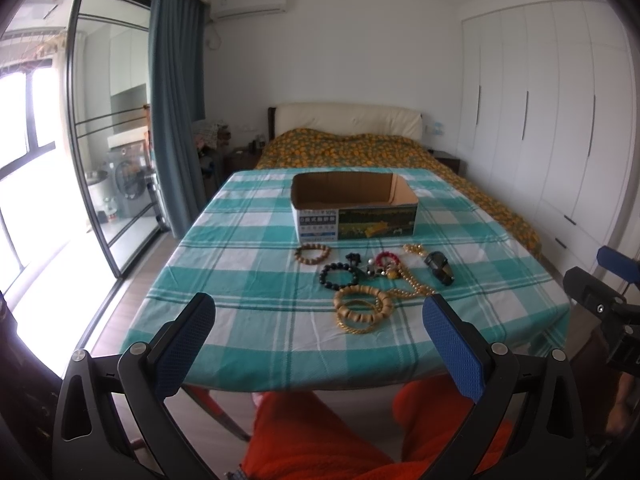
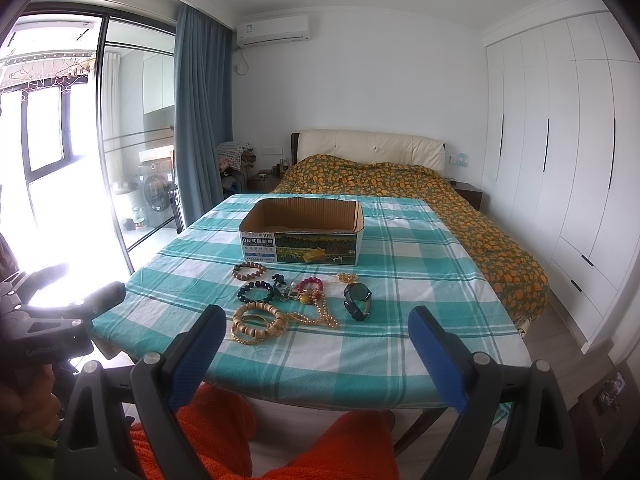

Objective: Organize jewelry

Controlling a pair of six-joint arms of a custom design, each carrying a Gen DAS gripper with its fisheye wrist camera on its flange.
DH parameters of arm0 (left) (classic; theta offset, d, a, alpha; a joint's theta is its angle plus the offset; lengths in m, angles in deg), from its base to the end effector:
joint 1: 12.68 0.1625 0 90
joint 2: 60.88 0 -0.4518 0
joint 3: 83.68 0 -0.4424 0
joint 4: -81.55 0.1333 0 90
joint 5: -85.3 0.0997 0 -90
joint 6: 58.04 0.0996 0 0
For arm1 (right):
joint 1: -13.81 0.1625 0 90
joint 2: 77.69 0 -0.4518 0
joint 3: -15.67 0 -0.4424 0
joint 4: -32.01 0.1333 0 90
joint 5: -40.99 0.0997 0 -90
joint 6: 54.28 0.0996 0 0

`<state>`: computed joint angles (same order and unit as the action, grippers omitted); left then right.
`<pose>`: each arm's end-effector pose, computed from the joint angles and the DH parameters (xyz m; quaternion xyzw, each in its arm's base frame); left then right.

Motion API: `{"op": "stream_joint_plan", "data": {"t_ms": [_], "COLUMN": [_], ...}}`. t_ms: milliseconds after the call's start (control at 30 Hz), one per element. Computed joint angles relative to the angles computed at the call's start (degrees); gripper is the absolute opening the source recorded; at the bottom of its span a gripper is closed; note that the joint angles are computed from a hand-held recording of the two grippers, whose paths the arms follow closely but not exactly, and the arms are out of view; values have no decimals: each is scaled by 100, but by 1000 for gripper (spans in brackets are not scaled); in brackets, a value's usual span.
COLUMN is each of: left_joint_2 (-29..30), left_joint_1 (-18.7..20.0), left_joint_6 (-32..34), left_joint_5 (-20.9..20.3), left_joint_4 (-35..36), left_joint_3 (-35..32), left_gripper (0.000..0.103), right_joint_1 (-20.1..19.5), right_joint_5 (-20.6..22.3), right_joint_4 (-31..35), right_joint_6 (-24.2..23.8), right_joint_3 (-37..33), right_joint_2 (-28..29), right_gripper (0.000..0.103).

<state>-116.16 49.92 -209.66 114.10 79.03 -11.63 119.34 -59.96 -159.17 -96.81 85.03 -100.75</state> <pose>-0.1276 -0.7255 0.2978 0.0416 0.7467 -0.5250 0.4063 0.3401 -0.7967 0.0449 0.3903 -0.7938 0.4263 0.1894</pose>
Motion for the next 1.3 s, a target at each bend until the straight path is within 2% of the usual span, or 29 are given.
{"op": "stream_joint_plan", "data": {"t_ms": [800,1300], "left_joint_2": [-30,182], "left_joint_1": [8,58], "left_joint_6": [-4,-311], "left_joint_5": [15,-7], "left_joint_4": [33,435], "left_joint_3": [6,-364], "left_gripper": [103,103], "right_joint_1": [-1,-64], "right_joint_5": [0,37], "right_joint_4": [9,64], "right_joint_6": [4,179], "right_joint_3": [-2,-42], "right_joint_2": [-2,16], "right_gripper": [94,94]}}
